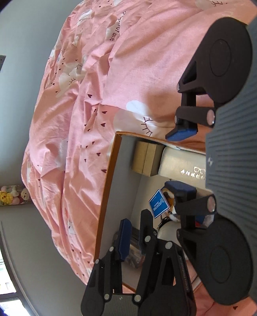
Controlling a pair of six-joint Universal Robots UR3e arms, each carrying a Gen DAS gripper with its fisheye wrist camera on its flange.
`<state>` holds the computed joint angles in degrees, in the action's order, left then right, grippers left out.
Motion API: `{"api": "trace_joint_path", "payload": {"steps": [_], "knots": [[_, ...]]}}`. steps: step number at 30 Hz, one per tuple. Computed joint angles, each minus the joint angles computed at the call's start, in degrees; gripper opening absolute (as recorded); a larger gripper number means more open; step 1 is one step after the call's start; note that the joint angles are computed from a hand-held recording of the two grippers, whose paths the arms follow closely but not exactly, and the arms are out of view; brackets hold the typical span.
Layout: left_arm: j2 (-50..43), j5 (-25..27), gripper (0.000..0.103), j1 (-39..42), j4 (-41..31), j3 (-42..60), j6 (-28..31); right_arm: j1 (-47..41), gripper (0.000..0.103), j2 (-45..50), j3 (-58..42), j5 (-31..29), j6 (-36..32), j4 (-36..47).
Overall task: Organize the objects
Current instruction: 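Open the left gripper and withdraw both tools from the orange box, then grasp the crochet keychain with the left gripper while the right grasps the yellow tape measure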
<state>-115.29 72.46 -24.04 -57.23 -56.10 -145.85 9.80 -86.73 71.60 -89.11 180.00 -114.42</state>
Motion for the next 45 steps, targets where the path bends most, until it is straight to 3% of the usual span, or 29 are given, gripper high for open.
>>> {"api": "trace_joint_path", "payload": {"steps": [6, 12, 16, 19, 22, 26, 30, 35, 41, 45], "knots": [[15.68, -2.10, 0.034, 4.54, 6.21, -17.62, -3.44, 3.79, 0.057, -8.07, 9.92, 0.15, 5.68, -8.94], [28.72, -5.01, 0.034, 8.91, 5.48, -32.29, -8.70, 12.55, 0.057, -14.61, 19.90, -5.28, 11.25, -16.37], [35.24, -4.69, 0.039, 9.57, 6.23, -42.53, -11.06, 19.17, 0.066, -16.55, 26.10, -8.92, 15.32, -21.16], [36.96, -0.14, 0.041, 8.16, 8.69, -48.18, -13.02, 24.07, 0.065, -15.07, 28.11, -12.98, 18.19, -21.17], [38.31, 1.19, 0.044, 8.60, 11.88, -53.40, -13.23, 27.59, 0.065, -12.63, 28.71, -17.24, 22.02, -19.60], [38.27, 0.65, 0.047, 10.14, 11.64, -55.72, -14.50, 28.69, 0.065, -9.51, 28.71, -19.83, 22.92, -18.02], [39.01, -2.12, 0.047, 12.09, 9.49, -56.89, -14.47, 27.25, 0.064, -8.13, 28.43, -16.52, 22.49, -15.50], [37.80, -1.94, 0.047, 11.97, 9.46, -56.74, -15.12, 25.82, 0.064, -7.10, 28.35, -12.29, 21.91, -14.19], [36.68, -2.24, 0.047, 12.43, 10.85, -57.11, -15.56, 25.48, 0.066, -5.67, 27.32, -11.50, 21.76, -13.15], [36.87, -6.75, 0.050, 14.97, 9.26, -57.42, -12.72, 24.57, 0.066, -5.28, 26.69, -9.80, 18.78, -12.66]]}}
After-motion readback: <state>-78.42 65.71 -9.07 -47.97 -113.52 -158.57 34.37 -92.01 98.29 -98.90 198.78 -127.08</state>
